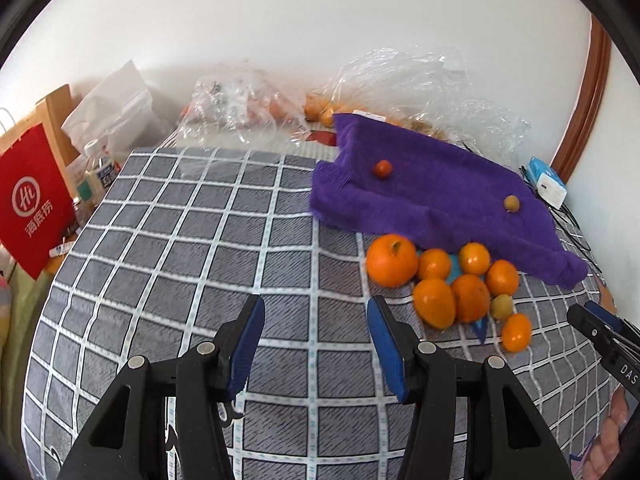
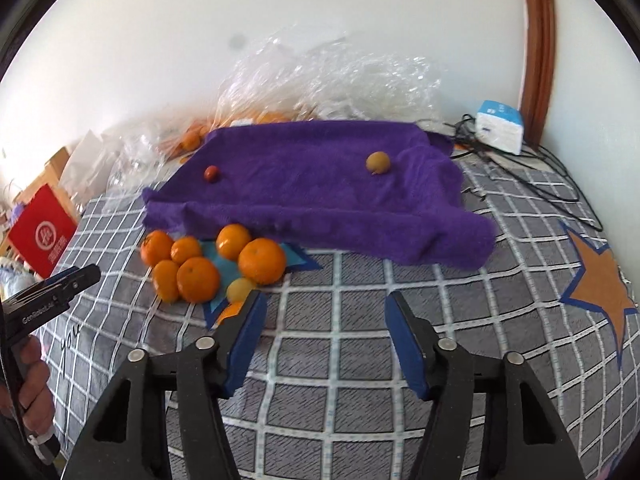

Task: Organize fruits
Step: 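Move the right tool to a large orange and grasp it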

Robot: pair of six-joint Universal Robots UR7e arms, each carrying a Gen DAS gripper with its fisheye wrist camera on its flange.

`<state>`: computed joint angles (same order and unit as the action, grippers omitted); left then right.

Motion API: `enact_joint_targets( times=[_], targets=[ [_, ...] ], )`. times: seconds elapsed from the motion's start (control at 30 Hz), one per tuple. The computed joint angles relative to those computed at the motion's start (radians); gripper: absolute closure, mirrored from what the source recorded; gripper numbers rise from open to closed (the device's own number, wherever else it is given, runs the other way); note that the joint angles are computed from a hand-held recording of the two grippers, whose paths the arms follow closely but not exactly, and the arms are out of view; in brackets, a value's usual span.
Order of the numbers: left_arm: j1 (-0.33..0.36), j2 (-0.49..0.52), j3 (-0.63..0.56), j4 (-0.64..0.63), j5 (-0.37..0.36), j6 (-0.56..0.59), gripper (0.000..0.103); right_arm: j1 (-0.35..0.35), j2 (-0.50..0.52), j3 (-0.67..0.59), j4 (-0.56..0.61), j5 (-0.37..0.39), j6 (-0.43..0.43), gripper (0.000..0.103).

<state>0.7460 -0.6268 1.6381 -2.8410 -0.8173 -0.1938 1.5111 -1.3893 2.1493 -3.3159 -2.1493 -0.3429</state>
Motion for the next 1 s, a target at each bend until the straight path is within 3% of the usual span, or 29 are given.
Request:
enact_joint_targets(
  times=[0.17,0.47,0.53,0.6,0.9,1.0],
  targets=[
    [0.013,-0.002,0.020,-0.001,-0.022,-0.008,0.052,-0.002,0.021,0.008,0.026,0.063,0.007,0.048],
    [0.025,-0.001,0.029,0.026,-0.052,-0.015,0.052,-0.014,0.097,-0.028,0.070,0.095,0.039,0.048],
    [0.024,0.000,0.026,0.005,-0.069,0.010,0.052,-0.019,0.107,-0.036,0.071,0.100,0.043,0.054],
    [0.023,0.009,0.013,-0.010,-0.081,0.025,0.052,-0.018,0.110,-0.039,0.070,0.106,0.029,0.069],
    [0.025,0.076,-0.084,-0.032,-0.135,0.022,0.051,-0.021,0.085,0.007,-0.092,0.018,-0.117,0.069],
    [0.035,0.104,-0.132,-0.026,-0.165,0.004,0.051,-0.055,0.056,0.011,-0.089,0.033,-0.120,0.069]
  ],
)
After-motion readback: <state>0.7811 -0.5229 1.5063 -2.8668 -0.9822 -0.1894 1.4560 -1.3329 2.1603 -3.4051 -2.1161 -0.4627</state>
